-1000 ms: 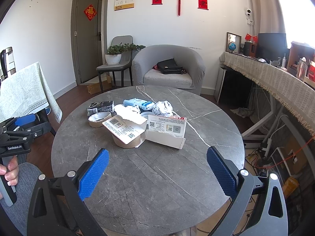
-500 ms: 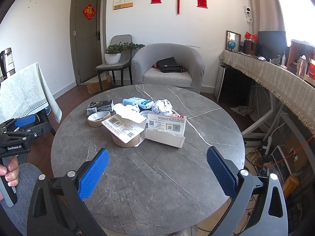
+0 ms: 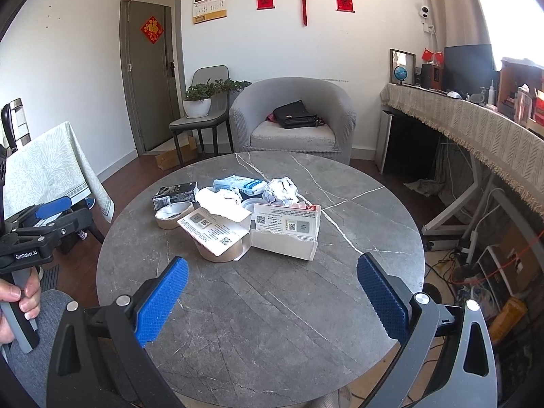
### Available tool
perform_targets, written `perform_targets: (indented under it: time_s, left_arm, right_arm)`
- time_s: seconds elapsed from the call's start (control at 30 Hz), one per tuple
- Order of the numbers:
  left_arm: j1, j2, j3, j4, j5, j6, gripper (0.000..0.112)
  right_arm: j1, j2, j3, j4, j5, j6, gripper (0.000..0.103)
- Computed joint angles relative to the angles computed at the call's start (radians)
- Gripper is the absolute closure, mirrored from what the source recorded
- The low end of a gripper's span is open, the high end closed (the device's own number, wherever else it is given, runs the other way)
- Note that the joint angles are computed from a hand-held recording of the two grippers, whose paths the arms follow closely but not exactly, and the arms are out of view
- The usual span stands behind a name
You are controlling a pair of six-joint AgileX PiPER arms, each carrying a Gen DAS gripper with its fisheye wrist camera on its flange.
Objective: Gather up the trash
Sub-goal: 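Grasp the cardboard tape roll with the left tool while the right tool grasps the white cardboard insert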
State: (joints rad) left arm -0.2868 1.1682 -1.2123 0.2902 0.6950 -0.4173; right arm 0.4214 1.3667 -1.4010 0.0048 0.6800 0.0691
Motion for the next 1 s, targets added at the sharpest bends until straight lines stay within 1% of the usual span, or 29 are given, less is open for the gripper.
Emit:
perform_targets:
  time_s: [0.03,0.07,0.1,0.17,0.23,0.33,0.4,0.53,0.6,0.67,0.77,0.93,1.0]
  left_arm:
    - [0.012,0.013,-0.008,-0.041,-0.013,0.046,0.014]
    - [0.022,0.027,-0.016,-0.078,-0.025,0.094,0.017]
    - [0.027,0.045,-0.028,-0.103,-0.029,0.137,0.024]
    - [0.033,0.091,-0.063,-0.152,-0.020,0.211,0.029]
    - [0.047,0.138,-0.091,-0.205,-0.007,0.268,0.030]
    - [0.093,0.200,-0.123,-0.327,-0.003,0.385,0.041]
    - [0.119,0.233,-0.138,-0.382,0.000,0.436,0.049]
    - [0.162,0.287,-0.167,-0.462,0.022,0.511,0.055]
    - [0.179,0.312,-0.184,-0.501,0.041,0.545,0.062]
    - [0.191,0.335,-0.201,-0.526,0.057,0.569,0.062]
    - [0.213,0.374,-0.235,-0.581,0.093,0.620,0.064]
    - [0.219,0.414,-0.270,-0.594,0.111,0.644,0.065]
    - [0.221,0.428,-0.288,-0.603,0.119,0.656,0.065]
  right_arm:
    - [-0.010,0.003,-0.004,0.028,-0.001,-0.017,0.003]
    - [-0.020,0.009,-0.011,0.053,0.005,-0.031,0.003]
    - [-0.033,0.022,-0.027,0.091,0.021,-0.061,0.003]
    - [-0.055,0.048,-0.054,0.172,0.053,-0.141,0.003]
    - [-0.045,0.077,-0.084,0.160,0.076,-0.164,0.003]
    - [-0.030,0.122,-0.131,0.153,0.091,-0.210,0.005]
    - [-0.027,0.157,-0.171,0.172,0.106,-0.245,0.010]
    - [-0.030,0.230,-0.251,0.208,0.141,-0.309,0.016]
    - [-0.025,0.266,-0.291,0.210,0.160,-0.329,0.019]
    - [-0.027,0.301,-0.331,0.216,0.185,-0.352,0.021]
    - [-0.033,0.356,-0.391,0.242,0.227,-0.385,0.027]
    - [-0.026,0.436,-0.496,0.248,0.288,-0.432,0.033]
    - [-0.019,0.479,-0.559,0.240,0.316,-0.443,0.037]
